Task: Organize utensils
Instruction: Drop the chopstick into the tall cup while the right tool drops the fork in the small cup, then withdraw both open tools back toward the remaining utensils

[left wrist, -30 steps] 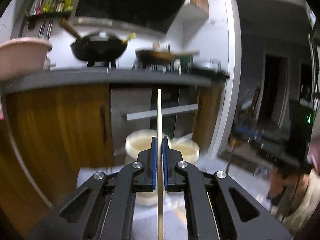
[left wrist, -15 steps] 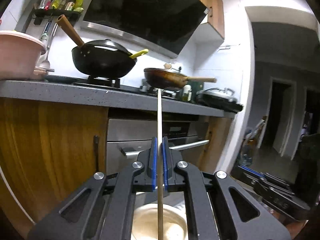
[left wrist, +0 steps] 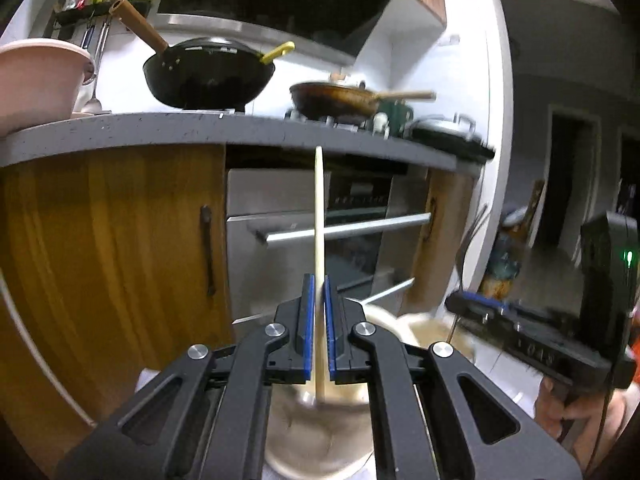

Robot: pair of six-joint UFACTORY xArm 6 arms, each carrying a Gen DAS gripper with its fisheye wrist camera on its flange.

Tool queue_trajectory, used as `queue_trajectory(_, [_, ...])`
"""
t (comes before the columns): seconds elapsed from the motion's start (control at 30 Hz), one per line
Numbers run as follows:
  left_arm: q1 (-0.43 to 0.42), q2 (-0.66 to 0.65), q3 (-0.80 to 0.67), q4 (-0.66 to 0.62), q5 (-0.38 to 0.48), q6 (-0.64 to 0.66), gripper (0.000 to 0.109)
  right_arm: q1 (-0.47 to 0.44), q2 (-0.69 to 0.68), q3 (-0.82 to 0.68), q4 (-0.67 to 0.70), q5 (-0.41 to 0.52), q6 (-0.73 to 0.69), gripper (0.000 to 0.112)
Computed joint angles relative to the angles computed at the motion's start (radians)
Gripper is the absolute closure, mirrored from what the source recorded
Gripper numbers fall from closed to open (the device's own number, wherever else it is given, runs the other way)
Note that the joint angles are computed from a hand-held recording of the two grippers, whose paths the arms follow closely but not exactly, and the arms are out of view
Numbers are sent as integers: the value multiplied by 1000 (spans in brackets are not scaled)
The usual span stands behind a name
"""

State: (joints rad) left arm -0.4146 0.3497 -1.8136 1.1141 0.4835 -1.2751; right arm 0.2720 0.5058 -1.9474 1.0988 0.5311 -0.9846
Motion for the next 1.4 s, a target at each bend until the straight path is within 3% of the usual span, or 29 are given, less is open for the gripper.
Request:
queue_trajectory(0.17, [-23, -5, 0, -32, 102, 48, 104, 2, 10, -1, -47, -2, 38, 106])
queue_trajectory(0.43, [-32, -3, -11, -42, 166, 68, 102, 10, 6, 16, -79, -28, 44, 106])
queue_trajectory(0.53, [-33, -2, -18, -54, 181, 80, 88, 13, 4, 20, -79, -36, 38, 106])
queue_trajectory(0.6, [-36, -10, -13, -43, 188, 73, 85, 14, 0, 26, -79, -47, 37, 105])
queue_trajectory(0.7, [-41, -20, -6, -28, 202, 61, 79, 10, -8, 35, -66, -45, 31, 93])
queue_trajectory(0.77, [-46, -34, 7, -14, 212, 45, 67, 7, -19, 46, -47, -42, 17, 82])
queue_trajectory(0.9, [-55, -67, 41, -1, 225, 23, 60, 0, -60, 89, -1, -49, -24, 64])
queue_trajectory(1.07, [-82, -114, 93, 53, 251, -29, 35, -19, -130, 162, 69, -40, -82, 36])
queue_trajectory(1.27, [-126, -167, 159, 103, 273, -85, 15, -50, -215, 259, 147, -24, -141, 23])
queue_trajectory(1.4, [-153, -195, 197, 101, 268, -108, 12, -75, -281, 341, 204, -21, -191, 20])
